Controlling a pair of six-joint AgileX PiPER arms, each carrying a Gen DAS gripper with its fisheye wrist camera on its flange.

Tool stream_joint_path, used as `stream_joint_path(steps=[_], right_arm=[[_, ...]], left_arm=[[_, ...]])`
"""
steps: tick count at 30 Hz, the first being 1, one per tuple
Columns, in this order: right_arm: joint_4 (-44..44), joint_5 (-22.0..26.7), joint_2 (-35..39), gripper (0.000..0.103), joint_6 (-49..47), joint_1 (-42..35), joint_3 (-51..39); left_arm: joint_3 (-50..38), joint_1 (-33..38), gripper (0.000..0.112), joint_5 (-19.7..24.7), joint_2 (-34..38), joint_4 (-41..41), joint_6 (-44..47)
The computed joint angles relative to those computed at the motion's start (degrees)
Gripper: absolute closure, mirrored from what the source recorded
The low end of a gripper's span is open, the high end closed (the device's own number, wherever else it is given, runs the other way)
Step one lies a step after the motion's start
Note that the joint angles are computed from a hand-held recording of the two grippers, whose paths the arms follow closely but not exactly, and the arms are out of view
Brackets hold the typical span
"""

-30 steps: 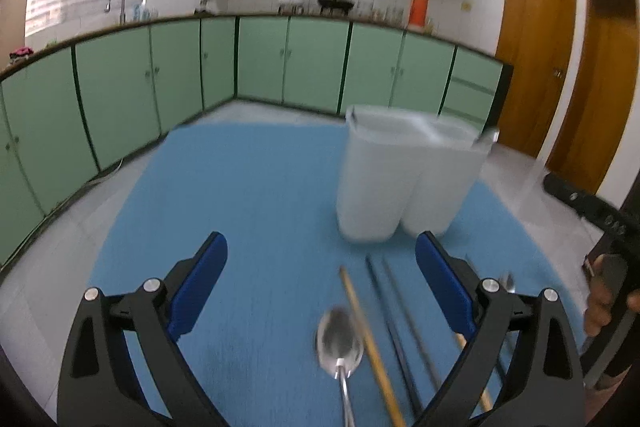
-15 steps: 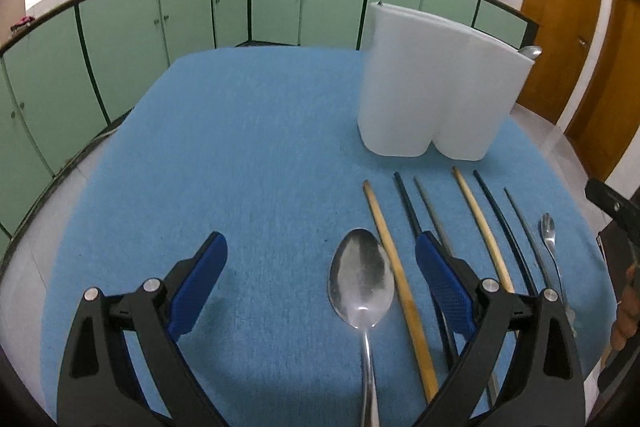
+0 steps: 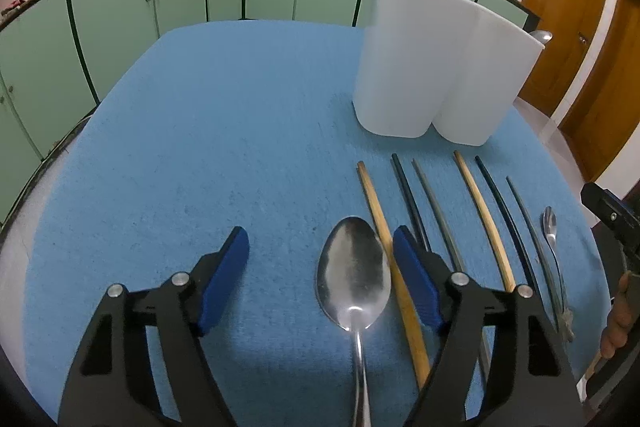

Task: Organize utensils
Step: 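Grasp the large silver spoon with the left tool while the right tool grasps the small one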

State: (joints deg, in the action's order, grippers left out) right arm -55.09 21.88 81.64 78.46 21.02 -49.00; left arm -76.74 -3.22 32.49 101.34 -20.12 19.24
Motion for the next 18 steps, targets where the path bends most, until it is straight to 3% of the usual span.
stream_joint_path(steps=[18], right_arm=[[7.69, 4.19, 3.1, 0.009, -9.11, 2.03, -3.48]], left_arm=[[1.04, -0.92, 0.061, -1.26, -0.4, 0.99, -1.98]])
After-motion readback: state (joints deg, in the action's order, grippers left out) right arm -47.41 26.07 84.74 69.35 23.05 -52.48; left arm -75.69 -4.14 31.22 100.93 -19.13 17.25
